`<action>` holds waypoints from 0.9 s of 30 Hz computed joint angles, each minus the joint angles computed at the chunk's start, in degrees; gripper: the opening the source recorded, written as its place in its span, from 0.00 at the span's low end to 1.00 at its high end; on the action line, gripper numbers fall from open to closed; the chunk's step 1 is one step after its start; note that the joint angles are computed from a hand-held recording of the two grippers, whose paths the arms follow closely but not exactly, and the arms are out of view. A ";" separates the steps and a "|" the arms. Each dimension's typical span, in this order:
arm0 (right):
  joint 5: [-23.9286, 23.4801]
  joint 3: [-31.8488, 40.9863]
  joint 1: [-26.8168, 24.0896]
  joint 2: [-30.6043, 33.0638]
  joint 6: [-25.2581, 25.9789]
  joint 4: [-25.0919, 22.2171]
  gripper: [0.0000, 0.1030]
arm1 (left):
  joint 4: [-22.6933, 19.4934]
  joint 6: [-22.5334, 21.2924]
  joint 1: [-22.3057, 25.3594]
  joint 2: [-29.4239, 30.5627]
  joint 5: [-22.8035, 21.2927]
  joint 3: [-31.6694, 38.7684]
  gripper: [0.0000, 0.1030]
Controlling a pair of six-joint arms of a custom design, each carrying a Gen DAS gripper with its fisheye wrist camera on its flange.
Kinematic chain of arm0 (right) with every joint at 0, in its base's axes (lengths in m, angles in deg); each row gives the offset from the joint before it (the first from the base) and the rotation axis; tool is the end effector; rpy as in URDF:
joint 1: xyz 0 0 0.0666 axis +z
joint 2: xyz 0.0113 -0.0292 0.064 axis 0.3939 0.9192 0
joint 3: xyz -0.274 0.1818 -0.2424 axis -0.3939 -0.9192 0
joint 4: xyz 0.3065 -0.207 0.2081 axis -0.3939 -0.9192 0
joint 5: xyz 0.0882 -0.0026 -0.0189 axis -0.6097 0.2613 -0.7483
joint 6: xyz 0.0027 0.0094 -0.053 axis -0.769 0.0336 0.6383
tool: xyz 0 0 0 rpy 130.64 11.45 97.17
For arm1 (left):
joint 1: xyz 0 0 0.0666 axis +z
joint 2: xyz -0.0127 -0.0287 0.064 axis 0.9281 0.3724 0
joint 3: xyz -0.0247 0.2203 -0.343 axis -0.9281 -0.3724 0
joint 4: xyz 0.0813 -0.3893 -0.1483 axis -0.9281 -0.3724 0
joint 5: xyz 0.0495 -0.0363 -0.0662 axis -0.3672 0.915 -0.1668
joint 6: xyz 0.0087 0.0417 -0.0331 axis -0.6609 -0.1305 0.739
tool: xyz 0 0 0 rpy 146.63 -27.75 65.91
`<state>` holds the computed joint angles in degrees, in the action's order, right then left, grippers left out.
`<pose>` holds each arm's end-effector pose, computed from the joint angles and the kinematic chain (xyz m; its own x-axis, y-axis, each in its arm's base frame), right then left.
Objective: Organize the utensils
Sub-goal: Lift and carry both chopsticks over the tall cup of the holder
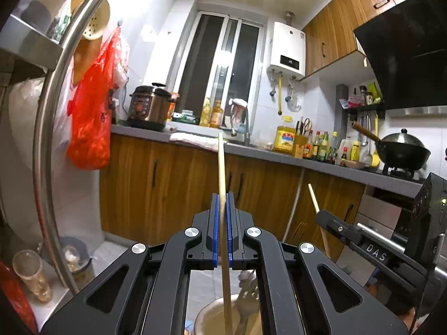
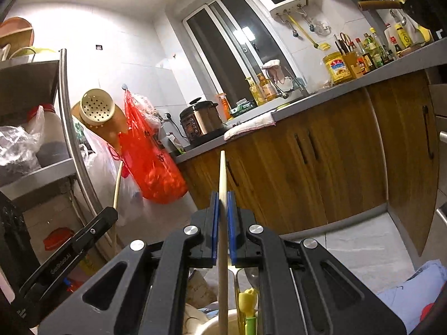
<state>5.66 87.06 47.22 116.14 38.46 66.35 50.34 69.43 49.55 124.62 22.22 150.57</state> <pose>0.4306 0.1984 0.5248 -0.2823 0.2959 -0.9125 -0.4894 0.7737 0.4023 0.3689 -0.1121 0.5314 -0.0644 -0.1747 -0.9825 -0.0236 0.9846 -0.1735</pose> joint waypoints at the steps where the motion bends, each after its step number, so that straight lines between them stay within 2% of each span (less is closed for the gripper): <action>1: 0.43 -0.22 0.13 0.06 0.36 0.26 0.06 | 0.00 0.06 0.05 0.01 0.25 -0.16 0.05; 5: 1.40 -1.08 0.34 -0.07 1.38 0.87 0.06 | 1.17 -1.82 -0.24 -1.12 0.55 -2.20 0.05; 12: 1.85 -1.14 0.51 -0.57 1.17 1.02 0.06 | 0.19 0.05 -0.01 -2.45 1.20 -3.40 0.05; 19: 6.40 0.40 2.93 0.41 7.09 2.36 0.06 | -0.27 1.08 0.72 -1.82 1.14 -2.32 0.05; 23: 6.61 1.11 3.23 0.72 8.78 1.28 0.06 | -0.52 -0.22 0.80 -1.04 1.15 -2.03 0.05; 27: 6.79 1.31 3.11 0.80 8.33 0.79 0.06 | 0.31 -0.42 0.80 -1.07 1.24 -2.65 0.05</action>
